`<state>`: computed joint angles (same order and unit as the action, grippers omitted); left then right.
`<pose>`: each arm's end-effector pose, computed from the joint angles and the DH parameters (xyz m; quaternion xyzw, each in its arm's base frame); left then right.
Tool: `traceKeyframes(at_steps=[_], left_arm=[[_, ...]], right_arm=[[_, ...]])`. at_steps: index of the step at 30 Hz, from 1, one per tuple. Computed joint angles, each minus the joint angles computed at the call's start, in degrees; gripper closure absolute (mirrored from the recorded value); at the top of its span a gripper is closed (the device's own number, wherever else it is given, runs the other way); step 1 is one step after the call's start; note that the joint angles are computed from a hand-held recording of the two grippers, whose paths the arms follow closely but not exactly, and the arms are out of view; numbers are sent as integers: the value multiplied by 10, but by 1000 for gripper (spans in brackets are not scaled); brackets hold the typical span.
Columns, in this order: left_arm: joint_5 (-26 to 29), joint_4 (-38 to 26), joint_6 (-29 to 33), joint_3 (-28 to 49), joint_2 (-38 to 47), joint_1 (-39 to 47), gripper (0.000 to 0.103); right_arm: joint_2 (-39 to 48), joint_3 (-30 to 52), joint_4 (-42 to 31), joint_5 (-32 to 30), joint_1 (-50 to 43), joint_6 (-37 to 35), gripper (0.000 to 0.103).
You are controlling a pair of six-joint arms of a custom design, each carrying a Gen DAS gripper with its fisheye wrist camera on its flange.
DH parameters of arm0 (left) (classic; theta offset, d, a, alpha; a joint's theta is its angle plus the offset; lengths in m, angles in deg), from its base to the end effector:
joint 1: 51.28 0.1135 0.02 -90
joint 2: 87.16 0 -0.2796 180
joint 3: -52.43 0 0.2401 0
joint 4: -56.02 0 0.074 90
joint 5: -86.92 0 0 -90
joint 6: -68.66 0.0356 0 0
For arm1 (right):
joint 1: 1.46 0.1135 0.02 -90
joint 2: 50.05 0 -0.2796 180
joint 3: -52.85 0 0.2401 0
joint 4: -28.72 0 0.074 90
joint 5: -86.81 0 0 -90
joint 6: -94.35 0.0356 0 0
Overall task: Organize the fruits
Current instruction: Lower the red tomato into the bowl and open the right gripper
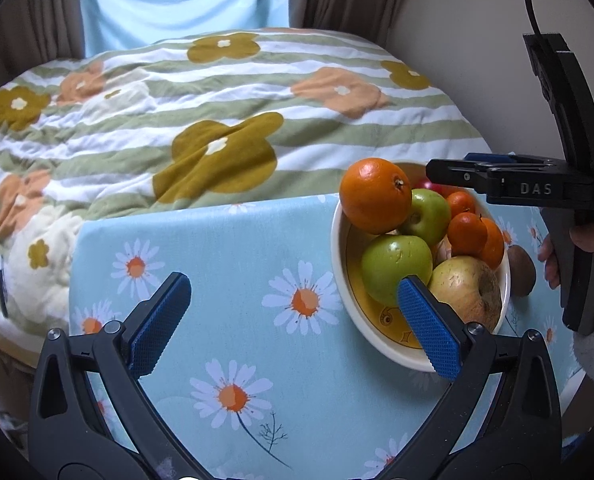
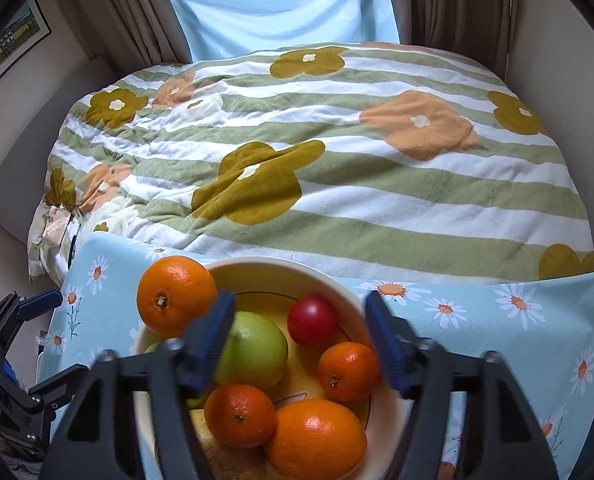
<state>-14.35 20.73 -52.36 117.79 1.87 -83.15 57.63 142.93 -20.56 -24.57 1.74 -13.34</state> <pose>0.2511 -0.1479 0.2033 -0.0192 0.9590 -0.0582 0.2765 0.3745 0.0339 0.2088 -0.2111 0.9400 0.1554 0.2183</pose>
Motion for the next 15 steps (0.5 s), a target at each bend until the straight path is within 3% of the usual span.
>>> traceKeyframes(at_steps=[1,2,15], left_arm=[[-1,-1,-2,0,0,-2,0],[-1,-2,-4,-2,-2,-4,0],[-35,-54,-23,22,-43,-25,0]], right_arm=[[-5,-5,3,-5,-2,-2,8],[-10,-8,5,-6,-3,-2,5],[-73,-34,-16,-18,-18,-16,5]])
